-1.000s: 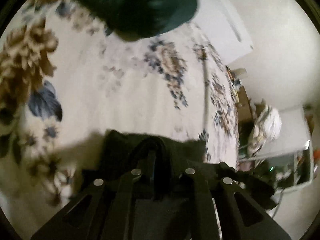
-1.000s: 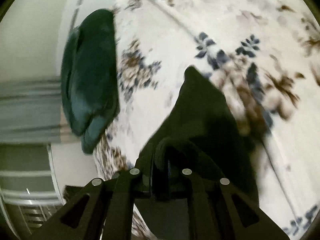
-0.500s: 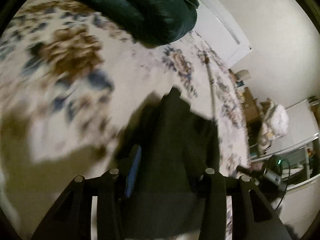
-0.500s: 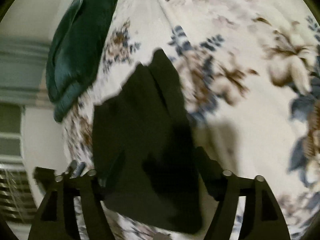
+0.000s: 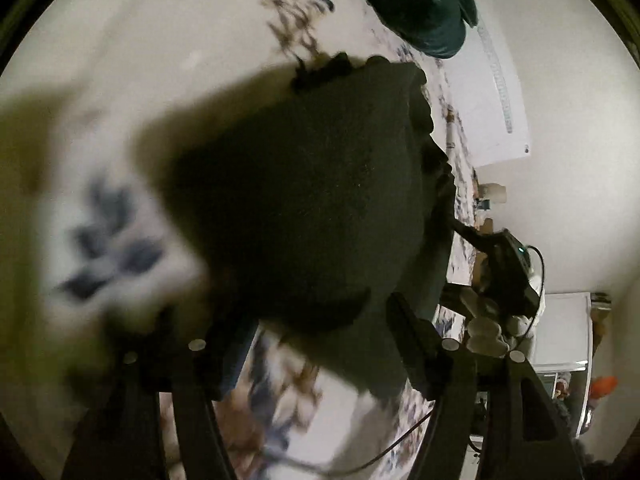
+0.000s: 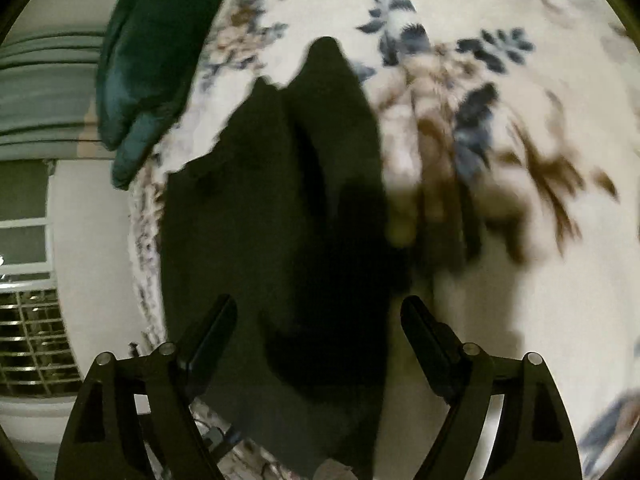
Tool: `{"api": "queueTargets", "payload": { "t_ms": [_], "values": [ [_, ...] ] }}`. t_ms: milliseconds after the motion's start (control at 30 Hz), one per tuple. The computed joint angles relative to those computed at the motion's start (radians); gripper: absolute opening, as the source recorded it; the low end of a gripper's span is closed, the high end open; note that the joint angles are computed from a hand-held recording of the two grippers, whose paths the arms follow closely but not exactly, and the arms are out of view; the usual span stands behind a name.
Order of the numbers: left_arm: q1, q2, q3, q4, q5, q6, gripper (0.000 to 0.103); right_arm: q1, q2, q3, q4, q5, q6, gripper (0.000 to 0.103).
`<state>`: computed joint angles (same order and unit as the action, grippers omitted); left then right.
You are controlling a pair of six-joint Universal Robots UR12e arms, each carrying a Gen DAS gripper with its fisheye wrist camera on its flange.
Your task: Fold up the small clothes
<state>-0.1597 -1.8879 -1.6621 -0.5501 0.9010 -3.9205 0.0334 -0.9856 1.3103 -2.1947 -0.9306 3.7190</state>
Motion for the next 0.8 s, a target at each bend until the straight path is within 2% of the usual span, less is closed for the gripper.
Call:
{"api": "queueTargets", "payload": {
  "t_ms": [33, 133, 300, 367, 400, 433, 500, 600, 700, 800],
  "values": [
    [-0.008, -0.011, 0.012, -0.008, 0.019, -0.004, 0.063, -0.003, 0.011, -0.005, -0.006, 0.009, 0.007, 0.086],
    [-0.021, -0.043, 0.029, 0.072, 0.048, -0.077, 0.064, -0.010, 0.029, 0.000, -0.059, 0.068, 0.021, 0.087],
    [-0.031, -0.083, 0.054, 0.209, 0.122, -0.266, 0.064, -0.010, 0.058, -0.023, -0.088, 0.114, 0.016, 0.087],
    [-0.036, -0.089, 0.067, 0.215, 0.157, -0.296, 0.054, -0.009, 0.065, -0.023, -0.119, 0.127, 0.038, 0.087],
    [-0.037, -0.090, 0.077, 0.202, 0.169, -0.291, 0.039, -0.007, 0.059, -0.015, -0.130, 0.123, 0.043, 0.085],
    [-0.037, -0.091, 0.085, 0.193, 0.171, -0.284, 0.031, -0.004, 0.059, -0.018, -0.128, 0.110, 0.040, 0.080],
    [-0.034, -0.089, 0.096, 0.177, 0.170, -0.276, 0.026, 0.003, 0.053, -0.030, -0.074, 0.064, -0.005, 0.041],
    [-0.029, -0.090, 0.124, 0.132, 0.155, -0.235, 0.024, 0.002, 0.034, -0.001, -0.122, 0.062, 0.025, 0.030],
    [-0.021, -0.086, 0.152, 0.076, 0.146, -0.139, 0.022, 0.007, -0.011, 0.059, -0.204, 0.044, 0.102, 0.027],
    [0.000, -0.073, 0.160, 0.044, 0.123, -0.081, 0.020, 0.019, -0.069, 0.140, -0.286, 0.033, 0.180, 0.026]
  ]
}}
